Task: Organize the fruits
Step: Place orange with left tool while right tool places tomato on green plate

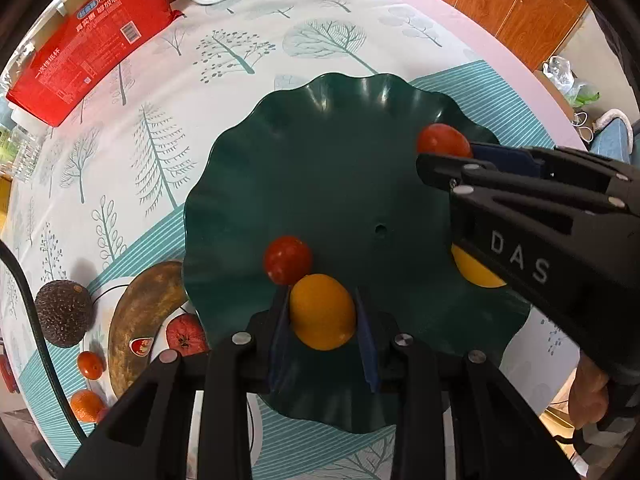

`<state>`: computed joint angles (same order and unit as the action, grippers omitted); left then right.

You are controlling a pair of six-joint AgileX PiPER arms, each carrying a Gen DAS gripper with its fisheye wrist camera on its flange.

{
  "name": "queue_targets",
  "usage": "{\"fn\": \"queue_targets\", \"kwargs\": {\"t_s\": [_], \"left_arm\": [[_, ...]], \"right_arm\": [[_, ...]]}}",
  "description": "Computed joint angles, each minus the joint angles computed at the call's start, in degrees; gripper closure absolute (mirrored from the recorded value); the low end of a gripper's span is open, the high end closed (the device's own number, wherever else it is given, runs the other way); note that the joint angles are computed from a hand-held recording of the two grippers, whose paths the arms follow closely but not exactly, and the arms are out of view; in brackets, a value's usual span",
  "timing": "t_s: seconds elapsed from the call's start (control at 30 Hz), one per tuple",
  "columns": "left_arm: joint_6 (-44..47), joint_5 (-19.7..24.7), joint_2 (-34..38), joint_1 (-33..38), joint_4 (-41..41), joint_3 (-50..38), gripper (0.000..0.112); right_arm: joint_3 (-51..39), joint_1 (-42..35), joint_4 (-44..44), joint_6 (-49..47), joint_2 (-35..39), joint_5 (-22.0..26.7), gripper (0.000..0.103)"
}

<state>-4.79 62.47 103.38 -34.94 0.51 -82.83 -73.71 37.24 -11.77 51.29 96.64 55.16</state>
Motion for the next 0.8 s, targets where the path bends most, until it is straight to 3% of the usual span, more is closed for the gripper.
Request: {"fn": "queue_targets", "kwargs": {"t_s": [0.1, 0.13, 0.17, 0.23, 0.4, 0.8], "left_arm": [[0.0, 0.0, 0.2, 0.2, 0.0, 0.3, 0.081], [-0.3, -0.1, 0.1, 0.1, 0.2, 0.4, 0.075], [-0.4, -0.2, 0.0, 0.2, 0.3, 0.5, 0.059], [-1.7, -1.0, -1.1, 0.2, 1.2, 1.4, 0.041], [-3.2, -3.0, -4.2, -0.2, 4.0, 4.0, 0.032], [-5.7, -0.7, -10.1, 3.9, 1.9, 7.5, 0.029]], "right_arm": [[0.1, 0.0, 0.7, -0.3, 0.5, 0.1, 0.071], [0.2, 0.1, 0.7, -0.2, 0.5, 0.1, 0.071], [0.2, 0.2, 1.2, -0.4, 0.6, 0.2, 0.071], [0.3, 0.1, 1.9, -0.4, 0.6, 0.3, 0.069], [0.6, 1.0, 1.6, 0.8, -0.3, 0.3, 0.058], [-2.3, 5.0, -1.3, 3.6, -1.4, 4.0, 0.058]]}}
